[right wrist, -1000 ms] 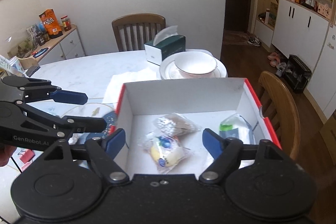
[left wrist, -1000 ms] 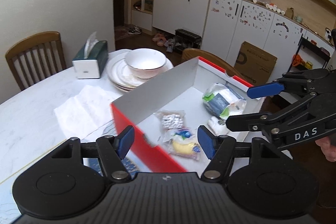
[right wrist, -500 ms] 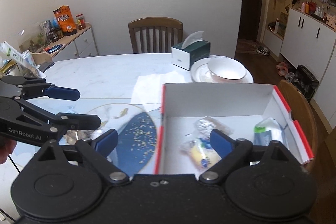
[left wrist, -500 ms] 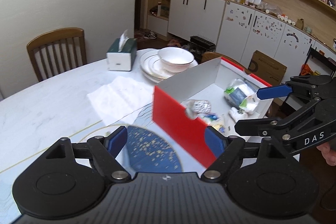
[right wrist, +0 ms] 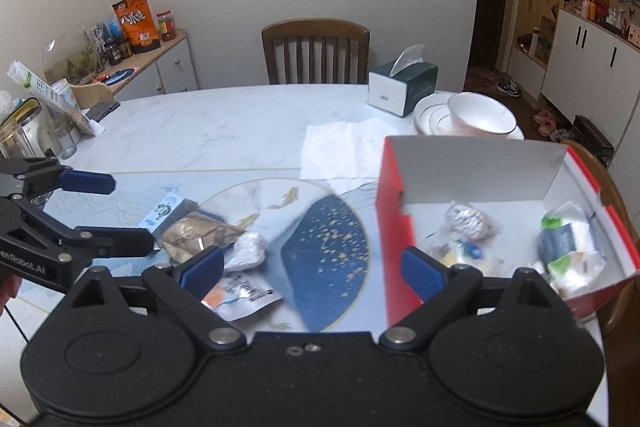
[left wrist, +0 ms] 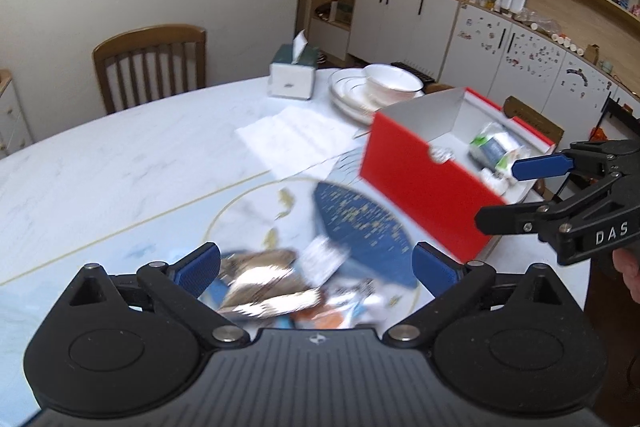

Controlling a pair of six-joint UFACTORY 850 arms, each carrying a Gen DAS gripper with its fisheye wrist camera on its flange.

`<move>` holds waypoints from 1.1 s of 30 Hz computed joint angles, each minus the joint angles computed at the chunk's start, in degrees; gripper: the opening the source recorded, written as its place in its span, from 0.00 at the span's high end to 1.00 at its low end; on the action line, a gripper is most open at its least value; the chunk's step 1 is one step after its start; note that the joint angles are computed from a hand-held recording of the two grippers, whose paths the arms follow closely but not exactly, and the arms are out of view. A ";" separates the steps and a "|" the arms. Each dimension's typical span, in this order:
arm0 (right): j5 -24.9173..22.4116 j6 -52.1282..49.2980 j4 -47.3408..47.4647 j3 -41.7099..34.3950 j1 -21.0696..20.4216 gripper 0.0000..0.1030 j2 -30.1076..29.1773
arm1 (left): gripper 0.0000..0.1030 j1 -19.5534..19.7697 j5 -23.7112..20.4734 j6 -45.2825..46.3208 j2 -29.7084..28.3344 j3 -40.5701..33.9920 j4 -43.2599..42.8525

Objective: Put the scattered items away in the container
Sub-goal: 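Withdraw both tools from the box toward the items on the table, then grasp the white bead bag with the right gripper while the left gripper grasps the tea box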

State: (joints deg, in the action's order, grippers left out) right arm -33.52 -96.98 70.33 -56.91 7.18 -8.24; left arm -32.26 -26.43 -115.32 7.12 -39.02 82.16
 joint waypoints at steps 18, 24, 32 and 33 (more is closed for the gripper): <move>10.82 6.22 2.25 1.62 9.58 0.08 -1.82 | 0.00 8.62 0.71 2.03 2.49 7.97 0.49; 13.11 8.64 1.81 0.30 11.33 0.11 -4.57 | 0.00 11.00 0.57 -0.29 -1.55 6.89 3.90; 15.52 13.89 -2.13 -2.14 12.99 0.16 -7.91 | 0.00 13.26 1.99 -1.56 -6.28 4.89 5.47; 15.32 15.23 -3.11 -2.60 13.03 0.17 -8.34 | 0.00 13.43 2.17 -1.71 -6.69 4.67 5.60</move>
